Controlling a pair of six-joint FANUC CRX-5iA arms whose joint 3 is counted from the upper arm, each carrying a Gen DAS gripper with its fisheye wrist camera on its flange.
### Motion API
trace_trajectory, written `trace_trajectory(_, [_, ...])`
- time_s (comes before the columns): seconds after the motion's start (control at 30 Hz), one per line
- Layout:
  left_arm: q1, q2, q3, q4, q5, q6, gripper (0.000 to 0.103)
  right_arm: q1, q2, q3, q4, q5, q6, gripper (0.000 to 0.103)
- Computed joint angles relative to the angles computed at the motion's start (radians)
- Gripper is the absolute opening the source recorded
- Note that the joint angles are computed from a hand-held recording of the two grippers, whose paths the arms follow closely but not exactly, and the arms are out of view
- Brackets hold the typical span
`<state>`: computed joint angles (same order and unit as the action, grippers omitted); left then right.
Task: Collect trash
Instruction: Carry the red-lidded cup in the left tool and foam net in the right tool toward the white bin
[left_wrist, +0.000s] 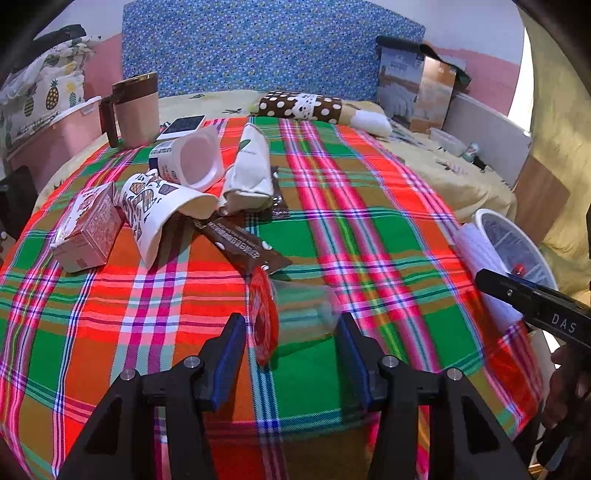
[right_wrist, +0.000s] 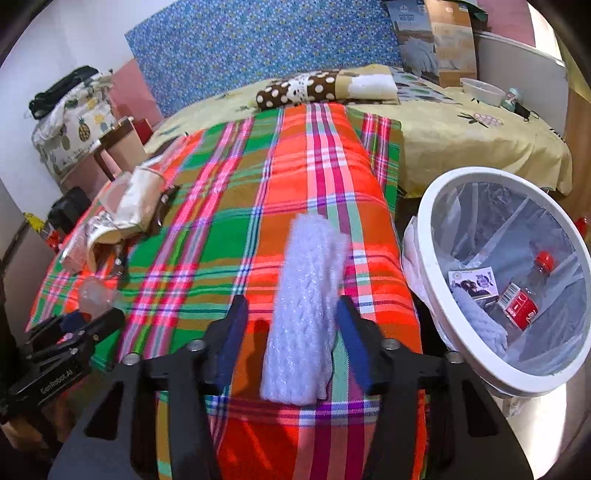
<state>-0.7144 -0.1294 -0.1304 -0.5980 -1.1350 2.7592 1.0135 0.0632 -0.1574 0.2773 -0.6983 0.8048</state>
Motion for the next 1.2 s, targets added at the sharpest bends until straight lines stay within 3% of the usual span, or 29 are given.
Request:
trace_trajectory(0.07, [-0.001, 0.001, 0.002, -0.005, -0.005, 0.001, 0.05, 0.0, 0.003, 0.0, 0.007, -0.003, -0.007, 0.034])
trace_trajectory(0.2, [-0.005, -0.007, -0.001, -0.015, -0.004, 0.013, 0.049, 0.003, -0.008, -0.013, 0.024, 0.012, -0.012, 0.031])
trace_trajectory(0.73, [-0.051, -0.016, 0.036, -0.051, 0.016, 0.011, 0.049, 0.025, -0.08, -0.077, 0.115, 0.063, -0.086, 0.031])
trace_trajectory(1.2, [-0.063, 0.038, 0.098, -0.026, 0.092, -0.063, 0.049, 0.009, -0.132, -0.148, 0.224, 0.089, -0.199, 0.031])
